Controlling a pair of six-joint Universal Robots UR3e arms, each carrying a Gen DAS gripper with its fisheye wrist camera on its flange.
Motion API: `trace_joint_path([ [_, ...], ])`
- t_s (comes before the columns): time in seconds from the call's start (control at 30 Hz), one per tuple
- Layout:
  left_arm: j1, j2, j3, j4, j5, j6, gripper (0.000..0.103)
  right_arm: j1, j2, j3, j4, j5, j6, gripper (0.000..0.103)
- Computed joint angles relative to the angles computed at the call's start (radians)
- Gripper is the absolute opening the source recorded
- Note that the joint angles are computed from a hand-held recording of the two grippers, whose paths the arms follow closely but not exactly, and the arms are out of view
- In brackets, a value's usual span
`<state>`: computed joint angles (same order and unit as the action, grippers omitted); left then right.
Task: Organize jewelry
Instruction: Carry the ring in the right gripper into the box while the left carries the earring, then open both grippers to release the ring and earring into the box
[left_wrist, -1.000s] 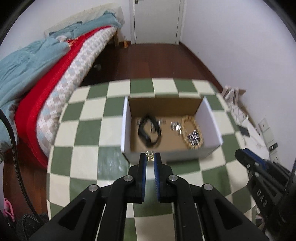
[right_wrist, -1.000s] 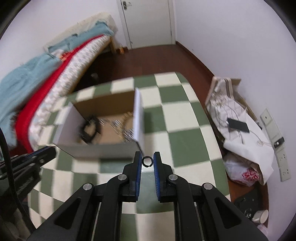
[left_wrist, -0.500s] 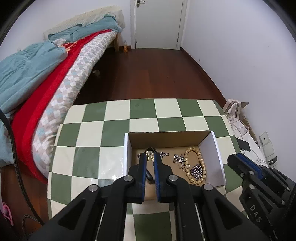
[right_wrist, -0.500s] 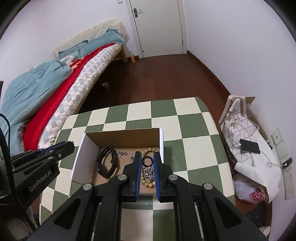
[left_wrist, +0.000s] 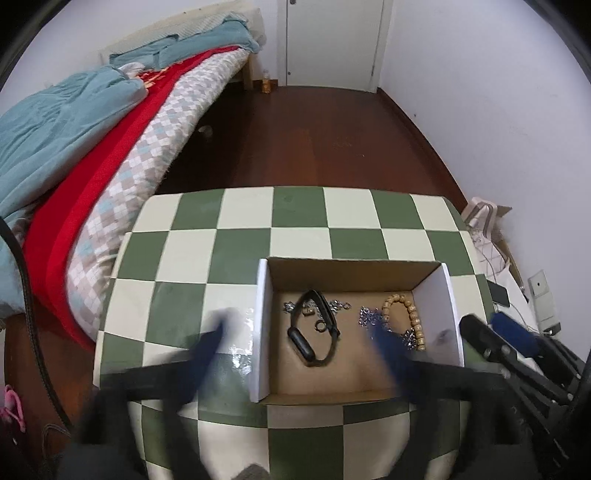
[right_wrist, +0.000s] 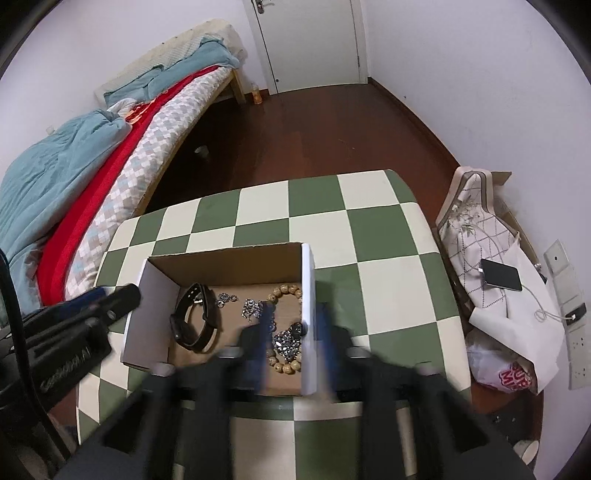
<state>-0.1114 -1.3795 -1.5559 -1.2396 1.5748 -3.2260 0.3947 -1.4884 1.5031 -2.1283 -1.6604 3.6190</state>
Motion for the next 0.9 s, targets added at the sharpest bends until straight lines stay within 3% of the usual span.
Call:
trace_joint_path([
  [0.03, 0.005, 0.011, -0.004, 0.003, 0.002, -0.004, 0.096, -0.002, -0.003, -0.003, 0.005, 0.002, 0.0, 0.065],
  [0.17, 0.006, 0.019, 0.012, -0.021, 0.033, -0.005, 0.103, -0.01, -0.024, -0.011, 0.031, -0.003, 0.007, 0.07],
  [0.23, 0.001, 0.023, 0.018, -0.026, 0.059, -0.004, 0.103, 0.0, -0.017, -0.048, 0.08, -0.026, 0.005, 0.089],
  [0.3, 0.005, 0.026, 0.028, -0.043, 0.071, 0.005, 0.103, 0.015, 0.003, -0.105, 0.15, -0.058, 0.011, 0.099],
  [0.57, 0.018, 0.053, 0.116, -0.214, 0.111, 0.036, 0.103, 0.049, 0.0, -0.243, 0.401, -0.119, 0.055, 0.102],
  [0.9, 0.082, 0.223, 0.267, -0.531, 0.043, 0.091, 0.103, 0.178, -0.061, -0.449, 0.698, -0.17, 0.177, 0.102],
])
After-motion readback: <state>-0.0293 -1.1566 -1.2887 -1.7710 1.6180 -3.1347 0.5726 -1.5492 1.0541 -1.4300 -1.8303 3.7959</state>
